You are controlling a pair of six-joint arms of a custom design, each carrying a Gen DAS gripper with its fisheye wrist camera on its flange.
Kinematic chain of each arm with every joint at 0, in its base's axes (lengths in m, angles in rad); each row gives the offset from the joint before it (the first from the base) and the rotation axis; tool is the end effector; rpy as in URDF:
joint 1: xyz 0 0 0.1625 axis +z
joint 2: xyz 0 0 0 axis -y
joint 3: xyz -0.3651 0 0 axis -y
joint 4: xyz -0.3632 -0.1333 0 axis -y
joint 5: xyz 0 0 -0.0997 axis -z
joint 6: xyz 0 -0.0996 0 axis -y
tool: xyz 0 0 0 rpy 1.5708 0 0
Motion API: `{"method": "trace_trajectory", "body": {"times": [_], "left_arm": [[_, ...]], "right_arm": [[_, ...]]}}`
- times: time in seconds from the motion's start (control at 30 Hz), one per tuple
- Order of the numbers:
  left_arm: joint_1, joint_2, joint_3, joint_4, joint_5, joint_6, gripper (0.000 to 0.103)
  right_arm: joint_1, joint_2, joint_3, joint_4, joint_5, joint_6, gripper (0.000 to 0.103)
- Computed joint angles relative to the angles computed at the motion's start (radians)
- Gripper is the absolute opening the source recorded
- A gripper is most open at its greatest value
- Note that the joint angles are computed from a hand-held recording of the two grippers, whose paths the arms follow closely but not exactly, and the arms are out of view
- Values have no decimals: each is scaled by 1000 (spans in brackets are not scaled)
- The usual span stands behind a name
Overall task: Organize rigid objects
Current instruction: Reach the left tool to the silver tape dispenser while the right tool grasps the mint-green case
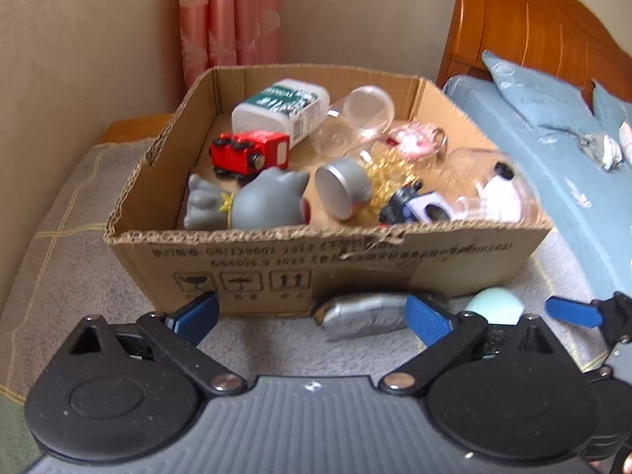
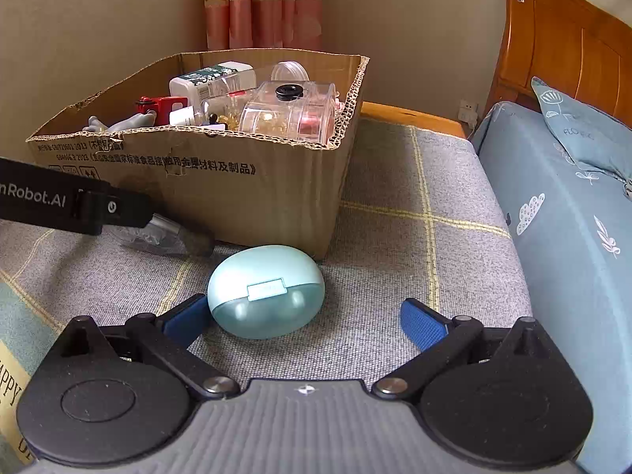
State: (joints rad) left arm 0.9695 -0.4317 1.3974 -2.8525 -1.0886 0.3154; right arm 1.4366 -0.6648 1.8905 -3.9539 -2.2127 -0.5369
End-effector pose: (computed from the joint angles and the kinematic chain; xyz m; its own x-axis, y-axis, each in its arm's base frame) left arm -0.2256 -0.6461 -0.0363 -0.6053 0.6066 -0.5154 0.7631 0.6265 -0.1587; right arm 0.0030 -0.5285 0.1052 -0.6465 0.3554 0.6751 -0.3223 0.6748 -0.6639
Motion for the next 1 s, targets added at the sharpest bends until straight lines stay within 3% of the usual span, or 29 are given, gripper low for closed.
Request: {"method": "trace_trajectory", "body": {"times": [0.17, 0.53, 0.77, 1.0], "left_arm": [[1, -10, 36, -8, 71, 37, 101], [5, -50, 88, -15, 26, 68, 101], [1, -55, 98, -13, 10, 81, 101], [-12, -33, 81, -8, 1, 66, 101]], "right_arm": [[-3, 0, 10, -16, 10, -8, 103], [-30, -28, 28, 7, 107, -106, 102], [-38, -66, 66, 43, 190, -162, 66], [-21, -71, 87, 24, 117, -115, 66]]}}
